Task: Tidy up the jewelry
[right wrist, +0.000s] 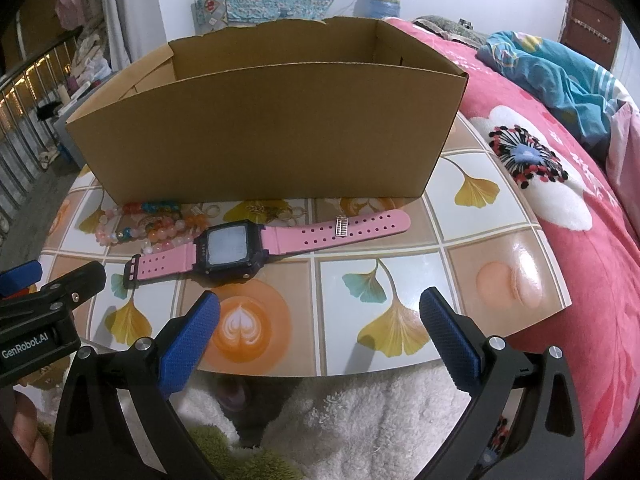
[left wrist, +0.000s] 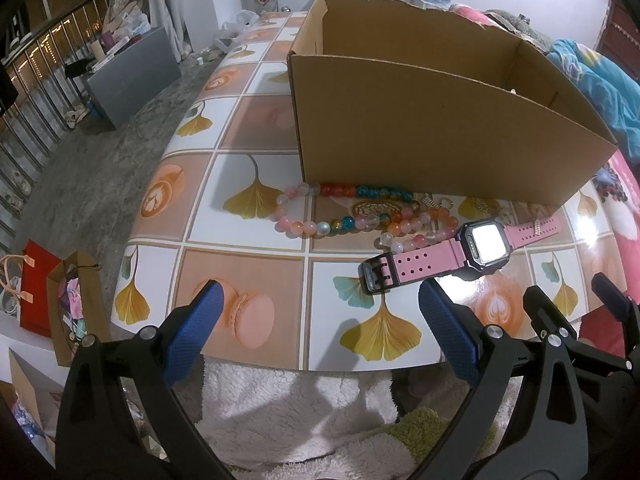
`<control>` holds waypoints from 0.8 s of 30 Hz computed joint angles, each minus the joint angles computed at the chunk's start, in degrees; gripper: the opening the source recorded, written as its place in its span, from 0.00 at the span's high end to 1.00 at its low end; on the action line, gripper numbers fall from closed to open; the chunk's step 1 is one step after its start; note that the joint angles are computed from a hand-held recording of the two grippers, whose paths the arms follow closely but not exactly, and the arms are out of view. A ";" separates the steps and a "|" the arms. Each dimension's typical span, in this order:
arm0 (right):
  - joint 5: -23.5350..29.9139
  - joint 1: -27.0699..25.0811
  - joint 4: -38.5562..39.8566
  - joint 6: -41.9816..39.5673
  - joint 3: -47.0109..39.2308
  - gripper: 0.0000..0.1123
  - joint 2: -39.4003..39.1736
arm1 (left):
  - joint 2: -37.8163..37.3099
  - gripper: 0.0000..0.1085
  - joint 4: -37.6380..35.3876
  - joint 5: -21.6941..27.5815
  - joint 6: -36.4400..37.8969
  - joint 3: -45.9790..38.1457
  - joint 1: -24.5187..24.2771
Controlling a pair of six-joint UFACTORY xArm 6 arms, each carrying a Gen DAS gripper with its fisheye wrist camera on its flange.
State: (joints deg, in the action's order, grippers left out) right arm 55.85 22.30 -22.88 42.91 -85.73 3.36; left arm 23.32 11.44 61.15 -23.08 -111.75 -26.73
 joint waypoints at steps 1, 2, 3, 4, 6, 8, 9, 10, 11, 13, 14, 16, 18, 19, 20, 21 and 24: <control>0.00 -0.02 0.00 0.00 -0.07 0.13 0.06 | 0.00 0.13 0.09 -0.03 -0.06 0.01 -0.01; 0.07 -0.02 0.02 -0.04 -0.18 0.13 0.19 | 0.03 0.13 0.07 0.01 -0.05 -0.03 -0.01; 0.10 0.01 0.05 -0.06 -0.06 0.13 0.07 | 0.06 0.13 -0.01 0.11 0.02 -0.12 0.00; 0.11 -0.03 0.15 -0.11 -0.13 0.13 0.10 | 0.04 0.13 -0.02 0.05 0.04 -0.06 -0.01; 0.10 -0.04 0.12 -0.09 -0.09 0.13 0.07 | 0.05 0.13 0.10 0.07 -0.04 -0.09 -0.01; 0.01 -0.08 0.09 -0.09 -0.05 0.13 0.04 | 0.02 0.13 0.04 0.12 0.08 -0.07 0.12; -0.04 -0.07 0.13 -0.05 0.06 0.13 0.00 | 0.02 0.13 0.01 0.16 0.12 -0.09 0.16; 0.01 -0.08 0.19 -0.07 -0.04 0.13 0.06 | -0.01 0.13 0.05 0.09 0.08 -0.02 0.17; 0.01 -0.03 0.15 -0.03 0.03 0.13 0.01 | -0.01 0.13 0.05 0.09 0.08 -0.02 0.17; -0.15 -0.13 0.26 -0.01 0.25 0.13 -0.13 | -0.01 0.13 0.05 0.09 0.08 -0.02 0.17; -0.21 -0.16 0.30 0.00 0.35 0.13 -0.20 | 0.02 0.13 0.10 0.13 0.08 -0.06 0.15; -0.29 -0.24 0.35 0.05 0.61 0.13 -0.35 | -0.11 0.13 0.06 0.10 0.12 0.09 0.25; -0.29 -0.26 0.40 0.00 0.63 0.13 -0.38 | -0.10 0.13 0.16 0.11 0.07 0.09 0.23; -0.31 -0.25 0.37 0.01 0.61 0.13 -0.34 | -0.12 0.13 0.18 0.09 0.08 0.12 0.24; -0.31 -0.25 0.37 0.01 0.61 0.13 -0.34 | -0.31 0.13 0.27 0.01 -0.04 0.37 0.25; -0.34 -0.26 0.37 0.00 0.65 0.13 -0.38 | -0.33 0.13 0.30 0.00 -0.06 0.40 0.25; -0.33 -0.28 0.29 0.05 0.62 0.13 -0.32 | -0.47 0.13 0.32 -0.09 -0.01 0.61 0.37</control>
State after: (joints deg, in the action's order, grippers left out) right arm 55.51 22.03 -22.58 42.95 -85.11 3.04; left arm 22.84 11.77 61.05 -23.09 -111.13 -26.37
